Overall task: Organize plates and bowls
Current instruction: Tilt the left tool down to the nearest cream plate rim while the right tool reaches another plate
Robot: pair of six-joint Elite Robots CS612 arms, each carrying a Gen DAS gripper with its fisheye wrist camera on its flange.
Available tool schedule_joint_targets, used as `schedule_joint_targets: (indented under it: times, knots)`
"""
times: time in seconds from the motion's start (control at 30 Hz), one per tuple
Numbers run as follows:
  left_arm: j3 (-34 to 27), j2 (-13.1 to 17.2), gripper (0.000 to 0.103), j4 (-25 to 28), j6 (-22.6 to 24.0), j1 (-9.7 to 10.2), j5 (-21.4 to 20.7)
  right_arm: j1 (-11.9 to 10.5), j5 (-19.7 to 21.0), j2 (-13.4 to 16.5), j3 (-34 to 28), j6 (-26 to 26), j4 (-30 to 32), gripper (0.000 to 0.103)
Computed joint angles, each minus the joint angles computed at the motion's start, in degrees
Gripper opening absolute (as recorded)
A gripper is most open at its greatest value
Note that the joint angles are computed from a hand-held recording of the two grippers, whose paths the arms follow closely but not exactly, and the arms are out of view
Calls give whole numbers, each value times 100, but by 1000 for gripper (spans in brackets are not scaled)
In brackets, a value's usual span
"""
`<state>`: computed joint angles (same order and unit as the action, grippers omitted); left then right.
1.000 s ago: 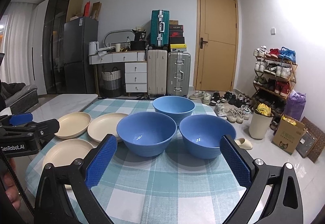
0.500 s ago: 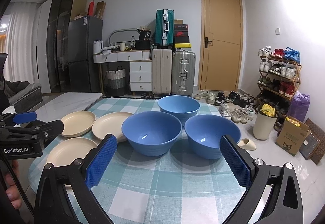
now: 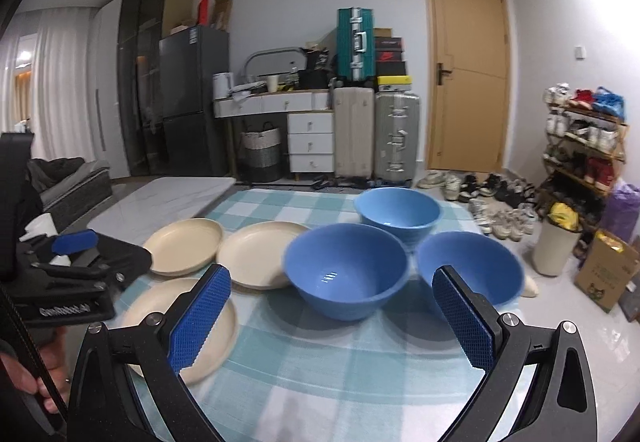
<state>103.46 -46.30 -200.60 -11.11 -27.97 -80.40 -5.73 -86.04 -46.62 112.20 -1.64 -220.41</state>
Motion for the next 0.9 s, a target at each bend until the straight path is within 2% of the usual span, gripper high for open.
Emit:
schedule_joint_targets:
  times: [0.1,0.33,0.5,0.6,0.7,0.8,0.9]
  knots:
    - [-132,64,103,112,-128,139,-13,85,267,36,-311,-232,334,103]
    - [-628,262,103,780,-454,494,-27,322,766,205,-1228,-636,1086,103]
    - [-970,459,103,1088,-715,733,72,488,1145,417,-2114,-871,2226,103]
    - [-1245,613,103,1487,-773,852,119,609,1183,604,-2659,-995,2889,103]
    - [-1536,773,103,1847,-794,969,70,679,1408,852,-3288,-1015,3708,103]
    - [-1838,937,103,2139,-820,1085,-135,760,1498,1094,-3881,-1042,4332,103]
    - [-2120,1095,103,2366,-814,1155,-170,830,1558,1404,-4607,-1080,5079,103]
